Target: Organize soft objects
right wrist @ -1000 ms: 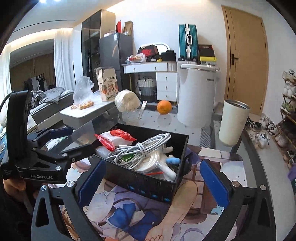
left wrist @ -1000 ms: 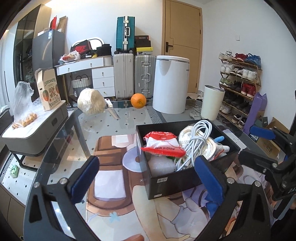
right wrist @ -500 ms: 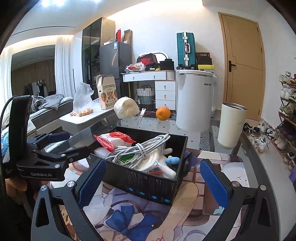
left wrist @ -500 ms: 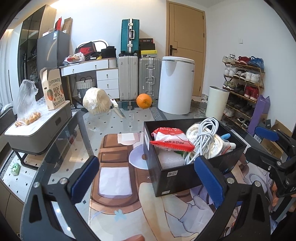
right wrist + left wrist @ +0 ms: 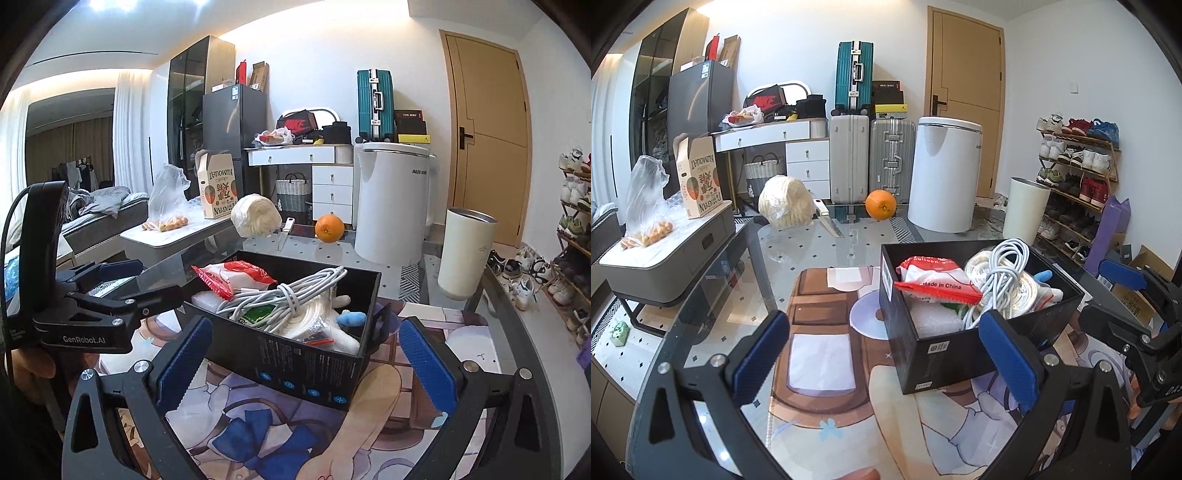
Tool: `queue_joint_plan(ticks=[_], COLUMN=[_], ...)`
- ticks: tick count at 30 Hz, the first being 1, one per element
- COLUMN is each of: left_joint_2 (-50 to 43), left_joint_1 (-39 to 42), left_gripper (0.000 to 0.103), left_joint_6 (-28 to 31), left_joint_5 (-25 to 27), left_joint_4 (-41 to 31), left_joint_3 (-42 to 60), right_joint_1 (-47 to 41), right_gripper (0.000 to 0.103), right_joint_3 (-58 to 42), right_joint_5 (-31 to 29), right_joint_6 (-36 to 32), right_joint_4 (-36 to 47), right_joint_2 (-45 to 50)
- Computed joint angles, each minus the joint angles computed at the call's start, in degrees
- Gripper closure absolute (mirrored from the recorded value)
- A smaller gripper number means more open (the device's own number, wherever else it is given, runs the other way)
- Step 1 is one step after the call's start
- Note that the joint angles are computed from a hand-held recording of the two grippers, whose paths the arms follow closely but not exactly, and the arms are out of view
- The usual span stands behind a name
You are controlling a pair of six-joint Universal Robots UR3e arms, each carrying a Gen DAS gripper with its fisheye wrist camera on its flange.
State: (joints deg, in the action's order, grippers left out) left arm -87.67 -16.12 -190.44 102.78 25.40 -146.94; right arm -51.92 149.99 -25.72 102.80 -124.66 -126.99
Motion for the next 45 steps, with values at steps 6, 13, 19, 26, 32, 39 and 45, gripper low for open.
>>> queue_joint_plan(ticks=[6, 13, 19, 26, 32, 39, 45], left_joint_2=[-0.98, -1.66, -1.53, -1.28, -1.16, -1.25, -1.38], left_joint_1=[-0.53, -1.83, -1.78, -1.79, -1.75, -1.48, -1.74], left_gripper=[0.000, 0.000, 0.000, 0.000, 0.000, 0.000, 0.000], left_joint_6=[0.45, 0.54, 0.26, 0.17, 0.14, 0.28, 0.16], left_joint_5=[0.41, 1.47, 1.25, 1.27, 1.24, 0.95, 1.30], left_joint_4=[1.11, 1.63, 1.59, 1.33, 1.45, 1.89, 1.81], left_joint_3=[0.09, 0.37, 0.35, 0.37, 0.21, -0.09, 0.07], right_joint_1=[-1.21, -1.61, -1.39, -1.62, -1.58, -1.55, -1.49], right_gripper=[0.001, 0.001, 0.000, 0.000, 0.000, 0.000, 0.000], right_joint_3=[0.21, 0.34, 0.43, 0.29, 0.35, 0.47, 0.49], right_joint_5=[0.80, 0.79, 0.75, 0.66, 0.67, 0.65, 0.60], right_joint_6=[-2.32, -3.06, -2.49, -3.08, -3.04, -2.78, -2.86], right_joint_4=[3.70, 5.06, 4.13, 4.87, 4.57, 4.12, 4.01], right_joint_2=[-2.34, -3.46, -2.99, -3.26, -3.16, -3.10, -3.10])
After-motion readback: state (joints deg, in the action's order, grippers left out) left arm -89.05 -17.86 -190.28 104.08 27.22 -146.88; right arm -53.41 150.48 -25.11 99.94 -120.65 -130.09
